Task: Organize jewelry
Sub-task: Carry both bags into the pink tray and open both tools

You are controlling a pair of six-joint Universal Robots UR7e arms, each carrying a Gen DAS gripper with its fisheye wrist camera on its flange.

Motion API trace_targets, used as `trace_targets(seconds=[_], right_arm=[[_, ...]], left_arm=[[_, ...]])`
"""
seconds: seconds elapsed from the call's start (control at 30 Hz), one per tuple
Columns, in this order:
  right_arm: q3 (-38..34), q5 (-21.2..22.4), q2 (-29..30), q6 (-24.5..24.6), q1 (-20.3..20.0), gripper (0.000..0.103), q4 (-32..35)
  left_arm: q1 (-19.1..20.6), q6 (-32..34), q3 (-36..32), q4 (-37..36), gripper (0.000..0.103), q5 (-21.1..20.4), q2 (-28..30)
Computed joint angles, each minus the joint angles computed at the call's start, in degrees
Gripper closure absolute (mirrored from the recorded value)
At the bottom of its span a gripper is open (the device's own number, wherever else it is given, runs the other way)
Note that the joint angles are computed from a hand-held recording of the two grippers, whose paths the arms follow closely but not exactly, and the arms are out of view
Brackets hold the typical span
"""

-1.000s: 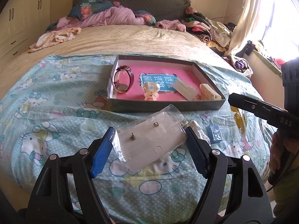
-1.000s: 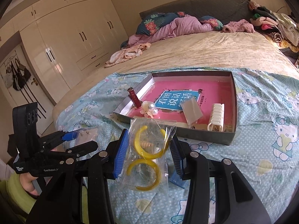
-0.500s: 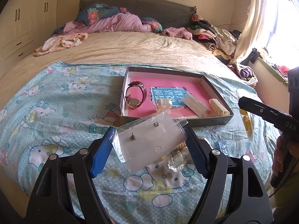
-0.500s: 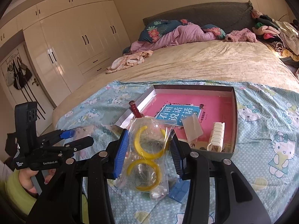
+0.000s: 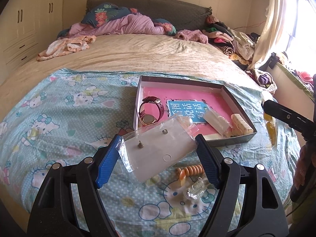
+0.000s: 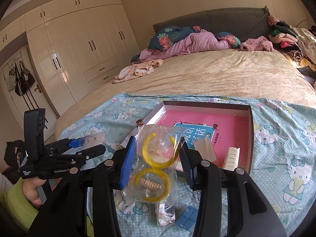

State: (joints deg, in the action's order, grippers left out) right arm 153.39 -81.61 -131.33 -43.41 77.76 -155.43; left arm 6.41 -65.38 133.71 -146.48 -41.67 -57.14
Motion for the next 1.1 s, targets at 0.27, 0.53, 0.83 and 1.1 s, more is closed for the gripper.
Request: trace_targets(seconds=[0.27, 0.53, 0.83, 1.1], right_arm=[[-0.5, -1.2, 4.6, 0.9, 1.4, 0.061, -4.6], [-1.2, -2.2, 8.5, 1.5, 1.5, 0.061, -8.3], [-2.4, -3.2, 12.8, 2.4, 1.2, 0.061, -12.3], [-3.8, -5.0, 17.7, 2.7, 1.7, 0.061, -16.0]], left_arm=[[3.5, 4.4, -2.0, -1.6, 0.036, -0.1, 2.6], [6.9, 8.7, -4.3, -3.3, 0.036, -0.3, 5.3], [9.6, 11.2, -6.0, -4.2, 0.036, -0.8, 8.0], [11.2, 12.1, -7.4, -3.4, 0.035, -0.4, 9.8]])
